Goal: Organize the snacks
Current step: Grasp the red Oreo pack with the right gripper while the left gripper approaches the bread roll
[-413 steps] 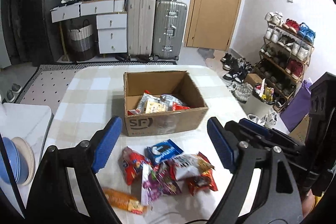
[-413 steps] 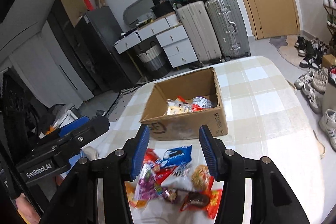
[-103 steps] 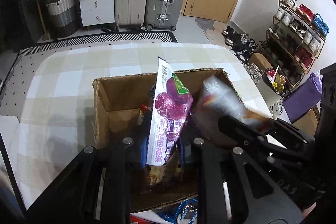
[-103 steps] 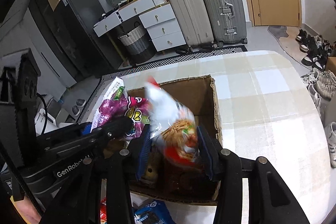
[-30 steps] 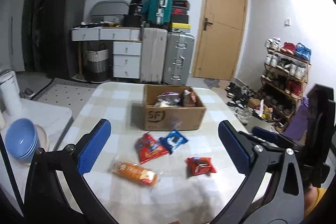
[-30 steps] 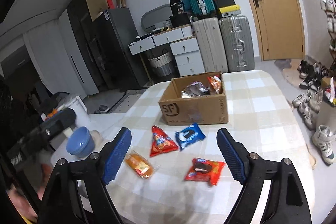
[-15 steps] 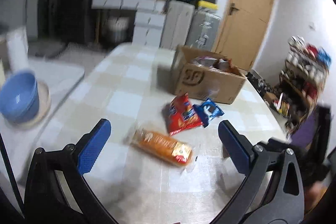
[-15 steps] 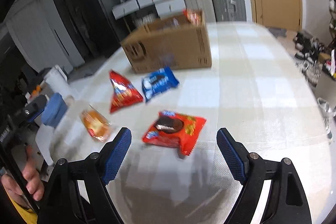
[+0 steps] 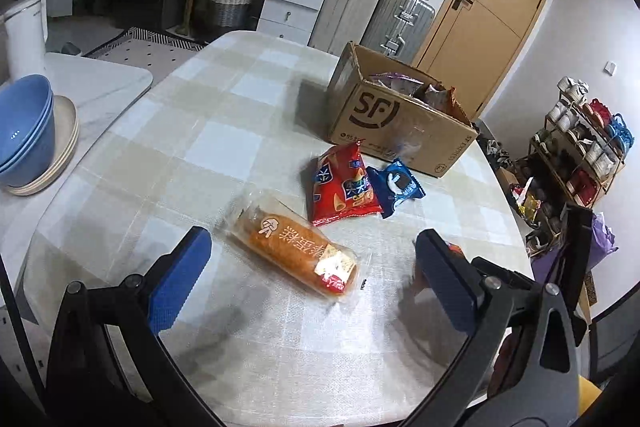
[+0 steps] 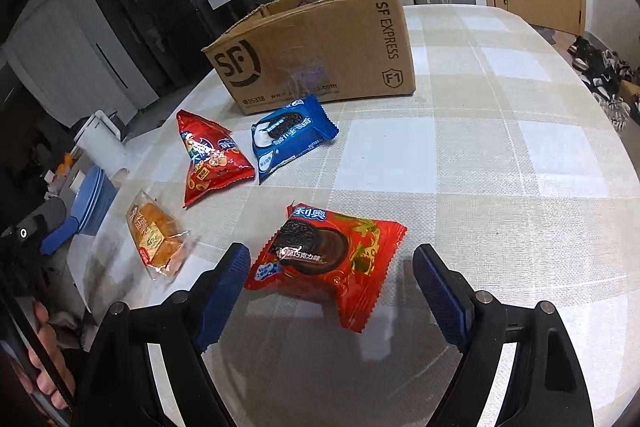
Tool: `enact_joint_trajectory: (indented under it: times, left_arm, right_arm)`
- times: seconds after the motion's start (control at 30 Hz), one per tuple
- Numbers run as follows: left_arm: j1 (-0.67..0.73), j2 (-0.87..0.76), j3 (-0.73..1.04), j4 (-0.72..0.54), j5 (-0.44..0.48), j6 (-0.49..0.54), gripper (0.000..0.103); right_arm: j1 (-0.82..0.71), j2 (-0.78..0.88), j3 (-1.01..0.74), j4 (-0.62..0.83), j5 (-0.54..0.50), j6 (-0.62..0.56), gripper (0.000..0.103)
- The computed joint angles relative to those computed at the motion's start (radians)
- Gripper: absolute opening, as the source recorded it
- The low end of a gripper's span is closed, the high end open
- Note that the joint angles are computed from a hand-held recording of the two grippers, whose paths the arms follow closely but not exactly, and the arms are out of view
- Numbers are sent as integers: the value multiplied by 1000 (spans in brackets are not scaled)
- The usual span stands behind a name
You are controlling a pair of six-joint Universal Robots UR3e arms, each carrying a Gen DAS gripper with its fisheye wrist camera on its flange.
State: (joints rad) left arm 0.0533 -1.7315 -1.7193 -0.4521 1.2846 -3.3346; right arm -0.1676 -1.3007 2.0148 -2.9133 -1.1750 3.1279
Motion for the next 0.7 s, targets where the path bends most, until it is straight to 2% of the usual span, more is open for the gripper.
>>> enact_joint_trajectory:
  times: [0.37, 0.43, 0.53, 0.6, 0.7]
  left_arm:
    - [-80, -42, 36, -20, 118, 24, 102]
    - [-75, -48, 40, -32, 112, 21, 102]
    - [-77, -67, 56, -54, 132, 19, 102]
    - [-92, -84, 72, -69, 189, 19, 102]
    - [-84, -97, 81, -87, 209, 13, 102]
  right_arm:
    - [83, 84, -95, -2, -119, -9, 85]
    - [98, 96, -104, -9, -137, -18, 85]
    - [104, 98, -118, 8, -126, -33, 74]
    - [112, 97, -122, 18, -115, -44, 58]
    - [124, 95, -126, 28, -109, -63, 49]
